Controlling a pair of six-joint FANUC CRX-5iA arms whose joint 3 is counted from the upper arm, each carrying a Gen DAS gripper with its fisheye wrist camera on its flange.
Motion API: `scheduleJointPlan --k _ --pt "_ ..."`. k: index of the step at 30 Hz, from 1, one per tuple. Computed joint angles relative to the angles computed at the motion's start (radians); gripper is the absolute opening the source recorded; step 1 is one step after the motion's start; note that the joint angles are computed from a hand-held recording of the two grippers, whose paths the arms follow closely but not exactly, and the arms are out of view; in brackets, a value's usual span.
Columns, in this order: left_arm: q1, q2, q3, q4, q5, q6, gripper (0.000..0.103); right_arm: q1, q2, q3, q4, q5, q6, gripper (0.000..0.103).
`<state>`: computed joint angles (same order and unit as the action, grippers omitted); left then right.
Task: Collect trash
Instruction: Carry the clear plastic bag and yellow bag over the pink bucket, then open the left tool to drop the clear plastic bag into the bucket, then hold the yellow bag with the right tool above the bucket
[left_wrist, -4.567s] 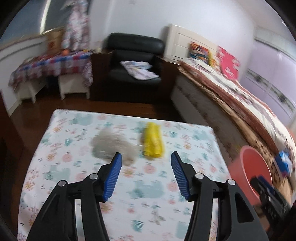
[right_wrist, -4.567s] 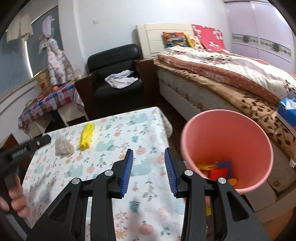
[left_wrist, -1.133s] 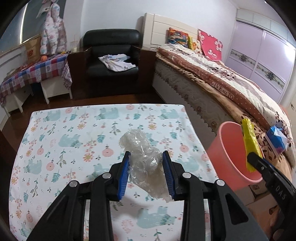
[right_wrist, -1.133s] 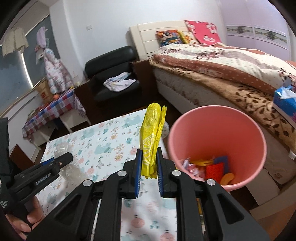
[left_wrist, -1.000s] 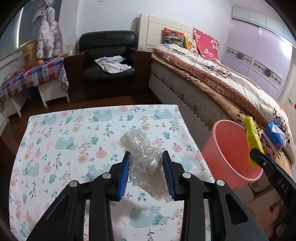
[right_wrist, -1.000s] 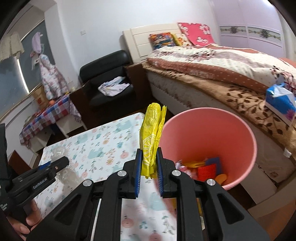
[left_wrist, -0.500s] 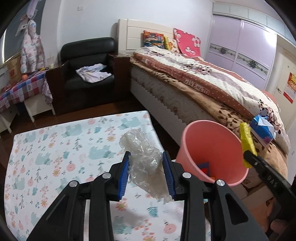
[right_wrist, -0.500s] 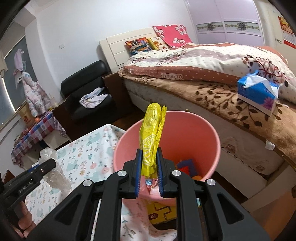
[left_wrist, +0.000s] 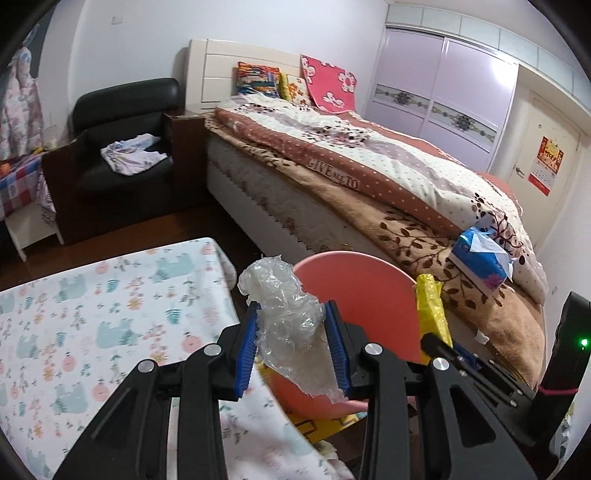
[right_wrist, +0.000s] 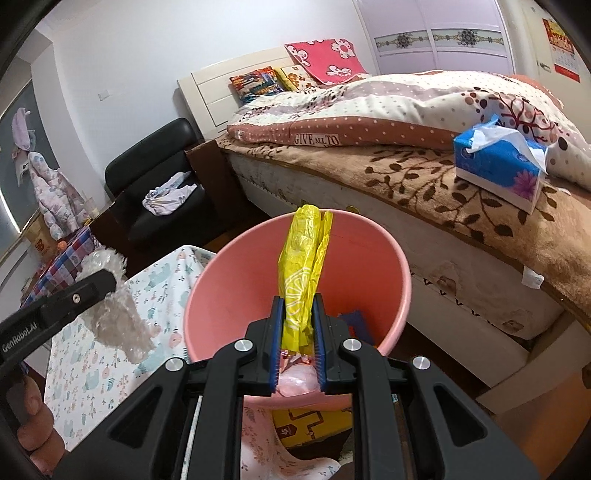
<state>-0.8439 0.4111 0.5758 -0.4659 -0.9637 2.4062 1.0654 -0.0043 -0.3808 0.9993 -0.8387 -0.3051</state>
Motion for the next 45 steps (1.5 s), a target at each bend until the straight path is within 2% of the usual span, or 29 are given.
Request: scheduleJointPlan --k 9,19,22,26,30,36,45 --pt "0.010 0.105 0.103 0.067 -0.020 -0.080 0.035 -0.018 0.006 -0.004 -0.032 0.012 0.016 0.015" --pt "0.023 0.171 0.156 0.112 -0.029 -0.130 0.036 -0.040 0.015 0.004 -0.055 0.020 0.048 0.015" --pt "0.025 0.176 0.159 0.114 -0.029 -0.132 0.039 -0.042 0.019 0.009 -0.061 0.022 0.057 0.015" --pt "0.026 0.179 0.160 0.115 -0.021 -0.143 0.052 -0.045 0.026 0.015 -0.070 0.025 0.068 0.015" --pt "0.024 0.181 0.164 0.116 -0.013 -0.157 0.059 -0.049 0.030 0.019 -0.078 0.026 0.074 0.016" --pt "0.017 0.174 0.161 0.102 -0.005 -0.152 0.063 -0.053 0.033 0.022 -0.082 0.026 0.082 0.016" --pt "0.011 0.152 0.140 0.081 0.002 -0.124 0.064 -0.060 0.045 0.033 -0.088 0.030 0.100 0.016"
